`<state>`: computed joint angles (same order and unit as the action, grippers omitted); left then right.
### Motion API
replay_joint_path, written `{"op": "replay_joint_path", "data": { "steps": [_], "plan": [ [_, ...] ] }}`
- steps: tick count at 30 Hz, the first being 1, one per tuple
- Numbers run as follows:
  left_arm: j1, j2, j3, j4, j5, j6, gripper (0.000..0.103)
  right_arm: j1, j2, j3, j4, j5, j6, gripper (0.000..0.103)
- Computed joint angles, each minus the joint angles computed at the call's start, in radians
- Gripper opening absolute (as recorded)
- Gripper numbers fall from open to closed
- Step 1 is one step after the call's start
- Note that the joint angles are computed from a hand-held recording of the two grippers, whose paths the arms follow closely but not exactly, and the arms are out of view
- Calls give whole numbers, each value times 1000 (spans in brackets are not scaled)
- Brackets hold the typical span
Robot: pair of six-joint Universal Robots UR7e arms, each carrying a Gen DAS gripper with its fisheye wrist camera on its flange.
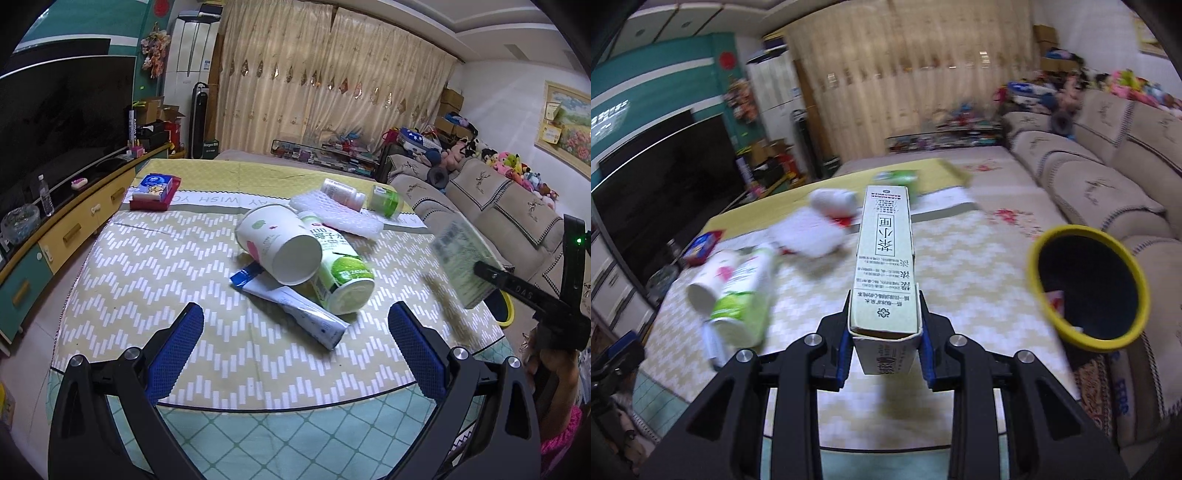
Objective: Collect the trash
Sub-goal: 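Carry the white box over the bin and open the right gripper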
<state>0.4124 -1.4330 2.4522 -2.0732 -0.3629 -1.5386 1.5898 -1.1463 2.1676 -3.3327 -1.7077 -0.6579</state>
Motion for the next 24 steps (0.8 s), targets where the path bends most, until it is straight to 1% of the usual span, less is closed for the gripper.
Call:
{"op": "replay_joint_path", "data": {
  "steps": [3,7,13,18,24],
  "plan": [
    [10,26,-13,-24,-3,26,98,-33,-2,-32,-47,-34,13,28],
    [26,65,-37,-54,-8,63,98,-69,2,-81,-78,-66,35,28],
    [59,123,-74,-102,-13,121,98,-113,43,-181,-93,-123,65,28],
    [78,145,-98,-92,-13,127,98,-136,89,-262,-69,-155,84,28],
    [104,165,-119,-99,-19,147,98,-149,135,-326,-40,-190,106,30]
  ]
}}
